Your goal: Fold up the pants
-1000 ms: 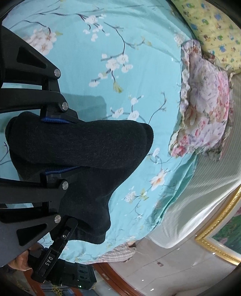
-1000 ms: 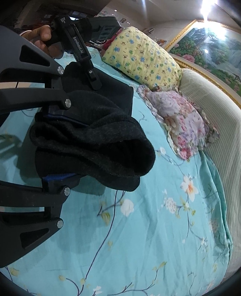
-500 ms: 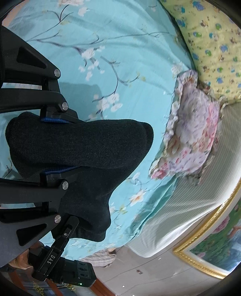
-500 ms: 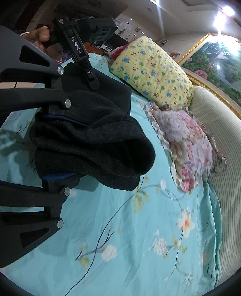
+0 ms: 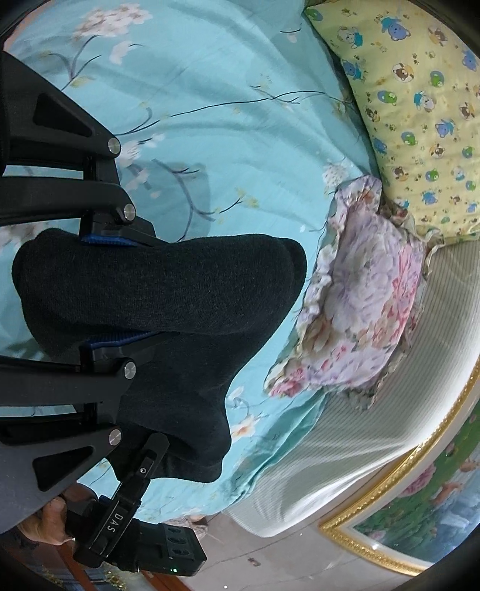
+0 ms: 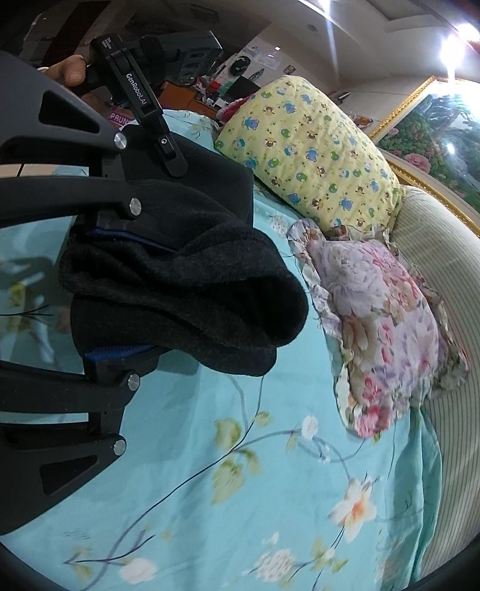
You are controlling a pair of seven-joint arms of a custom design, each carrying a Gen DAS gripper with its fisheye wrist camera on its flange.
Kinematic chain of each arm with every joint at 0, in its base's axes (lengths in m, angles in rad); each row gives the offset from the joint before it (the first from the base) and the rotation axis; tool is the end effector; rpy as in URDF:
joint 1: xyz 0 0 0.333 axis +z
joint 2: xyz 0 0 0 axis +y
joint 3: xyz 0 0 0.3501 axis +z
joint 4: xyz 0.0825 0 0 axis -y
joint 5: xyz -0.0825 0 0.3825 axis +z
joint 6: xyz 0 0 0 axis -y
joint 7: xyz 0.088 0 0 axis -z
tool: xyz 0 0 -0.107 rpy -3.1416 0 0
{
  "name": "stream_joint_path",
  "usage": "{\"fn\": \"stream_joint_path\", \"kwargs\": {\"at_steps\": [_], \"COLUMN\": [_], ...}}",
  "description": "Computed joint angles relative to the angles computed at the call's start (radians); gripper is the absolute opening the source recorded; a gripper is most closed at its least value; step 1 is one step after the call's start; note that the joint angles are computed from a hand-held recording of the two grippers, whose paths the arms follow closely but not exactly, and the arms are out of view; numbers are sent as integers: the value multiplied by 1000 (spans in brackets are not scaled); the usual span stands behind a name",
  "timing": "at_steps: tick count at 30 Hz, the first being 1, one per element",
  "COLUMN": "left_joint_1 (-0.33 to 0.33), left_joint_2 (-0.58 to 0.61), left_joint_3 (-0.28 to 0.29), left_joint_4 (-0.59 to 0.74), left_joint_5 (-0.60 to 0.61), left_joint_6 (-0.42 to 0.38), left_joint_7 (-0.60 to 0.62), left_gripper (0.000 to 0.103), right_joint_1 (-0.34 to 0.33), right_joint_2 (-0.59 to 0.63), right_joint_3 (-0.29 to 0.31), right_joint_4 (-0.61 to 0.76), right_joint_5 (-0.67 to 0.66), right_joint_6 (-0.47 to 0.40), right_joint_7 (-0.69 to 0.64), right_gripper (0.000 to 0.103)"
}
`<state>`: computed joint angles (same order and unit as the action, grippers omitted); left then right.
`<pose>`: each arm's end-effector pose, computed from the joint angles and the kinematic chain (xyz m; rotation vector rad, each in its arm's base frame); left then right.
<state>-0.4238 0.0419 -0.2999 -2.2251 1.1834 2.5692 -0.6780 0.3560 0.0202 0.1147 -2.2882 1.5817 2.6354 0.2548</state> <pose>0.4052 -0.3763 0.4149 -2.2776 1.2201 -0.9332 0.4827 0.2173 0.3934 -1.8497 1.1837 0.1245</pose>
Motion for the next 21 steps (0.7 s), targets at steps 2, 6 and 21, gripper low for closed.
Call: {"fn": "stream_joint_path", "kwargs": {"at_steps": [2, 6, 21], "left_joint_1": [8, 27, 61], "left_joint_2": [1, 6, 58], "left_joint_3": [8, 21, 53], "left_joint_4": [-2, -2, 26], "left_joint_5": [3, 2, 24], "left_joint_6": [6, 15, 26], "left_joint_7": [0, 7, 15], "left_gripper": [36, 36, 36], "right_joint_1": [3, 3, -27], "right_joint_2": [30, 82, 240], "right_joint_3": [3, 11, 49], "right_joint_4": [35, 97, 277], "right_joint_5": [-22, -64, -182], "right_joint_6": [-1, -4, -7], "right_joint_7": [16, 47, 138], "right_gripper": [44, 44, 44]}}
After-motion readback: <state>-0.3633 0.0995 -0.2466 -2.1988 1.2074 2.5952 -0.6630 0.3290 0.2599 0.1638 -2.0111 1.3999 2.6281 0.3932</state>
